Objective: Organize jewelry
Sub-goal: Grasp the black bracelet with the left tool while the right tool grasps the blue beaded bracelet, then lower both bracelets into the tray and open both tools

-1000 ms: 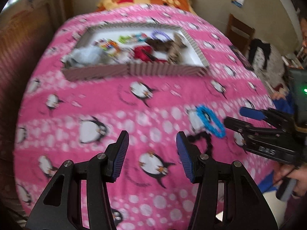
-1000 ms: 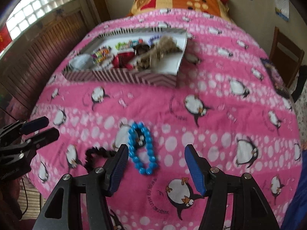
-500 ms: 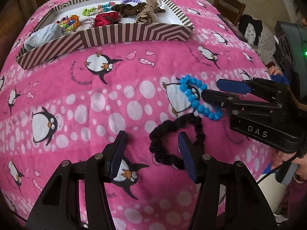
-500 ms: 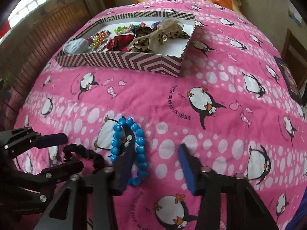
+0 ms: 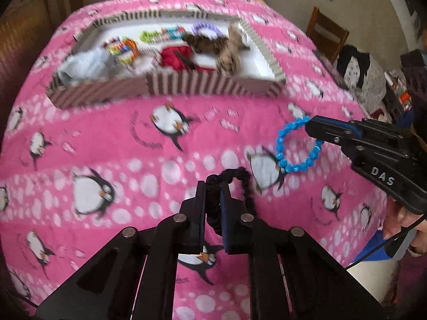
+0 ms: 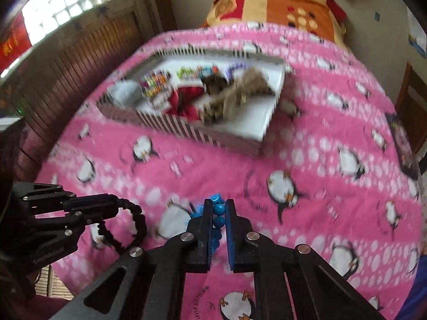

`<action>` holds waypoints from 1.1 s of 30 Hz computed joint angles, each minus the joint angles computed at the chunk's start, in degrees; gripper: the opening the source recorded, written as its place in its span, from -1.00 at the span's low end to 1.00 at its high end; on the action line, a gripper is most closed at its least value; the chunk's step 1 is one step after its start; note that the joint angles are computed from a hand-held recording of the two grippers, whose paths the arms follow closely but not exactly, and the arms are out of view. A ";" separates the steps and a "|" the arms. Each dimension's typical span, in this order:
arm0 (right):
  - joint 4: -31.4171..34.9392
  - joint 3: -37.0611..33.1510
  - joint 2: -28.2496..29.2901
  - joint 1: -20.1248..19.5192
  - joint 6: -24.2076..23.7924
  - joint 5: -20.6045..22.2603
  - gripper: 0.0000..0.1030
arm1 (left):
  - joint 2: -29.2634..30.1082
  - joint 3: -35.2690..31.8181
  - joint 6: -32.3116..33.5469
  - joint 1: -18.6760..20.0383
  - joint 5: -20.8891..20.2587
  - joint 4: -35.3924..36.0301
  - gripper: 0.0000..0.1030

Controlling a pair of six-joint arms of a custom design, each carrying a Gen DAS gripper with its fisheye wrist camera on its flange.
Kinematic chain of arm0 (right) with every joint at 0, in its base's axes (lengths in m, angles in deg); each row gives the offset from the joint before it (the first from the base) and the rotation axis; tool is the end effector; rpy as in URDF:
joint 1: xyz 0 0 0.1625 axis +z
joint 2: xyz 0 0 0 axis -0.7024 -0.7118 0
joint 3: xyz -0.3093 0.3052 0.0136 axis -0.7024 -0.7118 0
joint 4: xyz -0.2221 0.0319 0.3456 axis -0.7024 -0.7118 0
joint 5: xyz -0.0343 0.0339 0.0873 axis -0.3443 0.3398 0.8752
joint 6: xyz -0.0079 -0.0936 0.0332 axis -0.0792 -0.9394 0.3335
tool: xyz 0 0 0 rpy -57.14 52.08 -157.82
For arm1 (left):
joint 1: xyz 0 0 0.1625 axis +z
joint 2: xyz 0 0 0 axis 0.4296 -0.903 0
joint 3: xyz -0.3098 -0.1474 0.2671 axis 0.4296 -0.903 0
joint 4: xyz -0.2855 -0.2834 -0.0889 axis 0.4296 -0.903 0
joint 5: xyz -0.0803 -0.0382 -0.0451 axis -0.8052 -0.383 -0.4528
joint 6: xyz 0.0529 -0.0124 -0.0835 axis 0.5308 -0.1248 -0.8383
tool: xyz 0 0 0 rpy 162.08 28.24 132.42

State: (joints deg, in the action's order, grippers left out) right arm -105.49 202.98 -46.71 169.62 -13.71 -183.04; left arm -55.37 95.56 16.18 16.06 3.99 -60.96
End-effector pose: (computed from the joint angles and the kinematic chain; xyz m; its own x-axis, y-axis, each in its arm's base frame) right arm 0.2603 -0.2713 0.0532 -0.7735 0.0486 0.6319 -0.3044 0.8460 -0.4377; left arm -0.1075 -0.3269 0.1825 -0.6955 0.5861 -0.4156 0.6319 0.7743 0.0345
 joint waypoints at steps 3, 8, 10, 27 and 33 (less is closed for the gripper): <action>0.81 -1.49 -1.45 1.42 -1.62 -0.67 -0.85 | -1.34 -1.27 0.27 -0.38 1.12 0.18 -0.84; 2.49 -4.11 -3.13 2.45 -4.85 -2.50 -0.85 | -1.40 -3.99 1.93 -0.16 4.43 -0.40 -0.84; 2.74 -5.08 -3.60 2.31 -6.22 -2.60 -0.85 | -0.97 -4.98 2.48 0.11 5.67 -1.01 -0.84; 4.95 -12.75 -2.18 0.07 -14.60 -0.88 -0.85 | 6.63 -10.68 6.24 1.96 12.97 -7.18 -0.84; 5.11 -14.85 -1.46 -1.51 -16.81 0.34 -0.85 | 10.93 -12.89 7.89 3.43 15.18 -10.40 -0.84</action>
State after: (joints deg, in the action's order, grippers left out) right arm -100.38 188.13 -48.17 168.12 -30.51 -182.70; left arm -44.43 82.67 24.06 19.49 19.17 -71.36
